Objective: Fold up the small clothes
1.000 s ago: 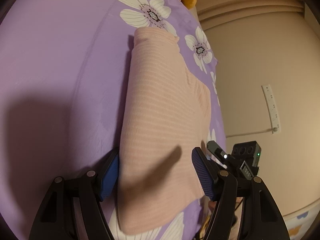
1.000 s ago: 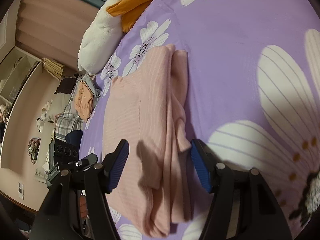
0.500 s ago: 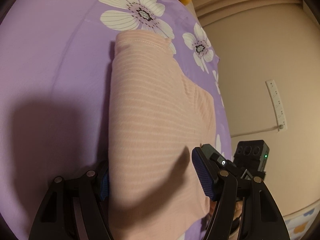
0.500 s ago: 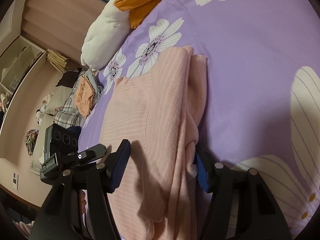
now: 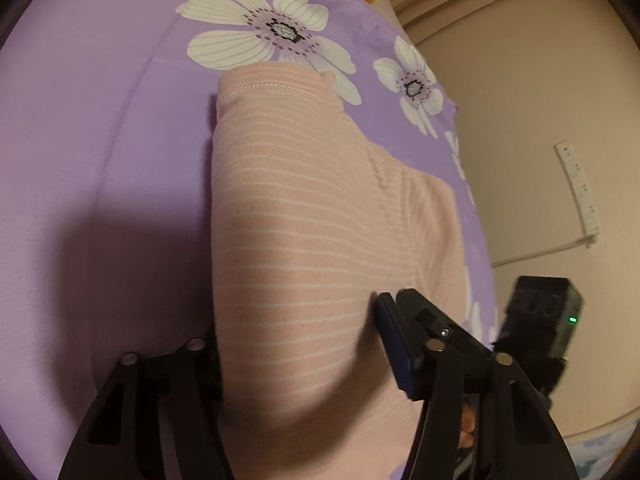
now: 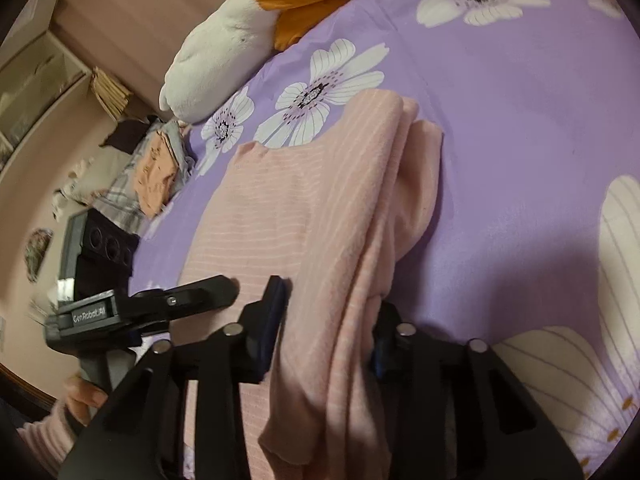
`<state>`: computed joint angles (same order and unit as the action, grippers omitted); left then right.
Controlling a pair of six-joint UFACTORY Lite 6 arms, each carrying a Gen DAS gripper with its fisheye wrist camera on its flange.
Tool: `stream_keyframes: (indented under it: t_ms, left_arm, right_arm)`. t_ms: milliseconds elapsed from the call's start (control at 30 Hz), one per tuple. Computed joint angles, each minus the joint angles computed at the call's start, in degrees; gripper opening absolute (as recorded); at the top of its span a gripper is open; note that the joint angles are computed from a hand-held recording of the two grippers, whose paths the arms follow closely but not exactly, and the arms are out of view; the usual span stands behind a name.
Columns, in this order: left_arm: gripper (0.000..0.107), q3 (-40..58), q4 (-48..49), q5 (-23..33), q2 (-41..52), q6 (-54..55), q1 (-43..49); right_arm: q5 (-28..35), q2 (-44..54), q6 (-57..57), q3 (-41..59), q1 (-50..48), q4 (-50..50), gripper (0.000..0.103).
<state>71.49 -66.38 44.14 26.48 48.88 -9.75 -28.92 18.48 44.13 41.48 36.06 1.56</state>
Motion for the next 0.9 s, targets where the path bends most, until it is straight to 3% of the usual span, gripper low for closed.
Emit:
stream_keyframes:
  t_ms: [133,300,900]
  left_arm:
    - [0.048,-1.8,1.4,-2.9,-2.2,-1.2,-0.8]
    - [0.036,-4.2,0.9,-4.7,-4.6,-0.4,-1.0]
    - [0.034,-20.4,11.5,-11.7,-25.2,-6.1,-4.7]
  right_arm:
    - [3.7,-0.4,-15.4,2.3,3.8,15.7,0.028]
    - [2.4,-1.8,-23.9,1.4,6.7,26.0,0.026]
    - [-2.2,-9.8,-50.6,-1.4,25.2,61.2,0.025]
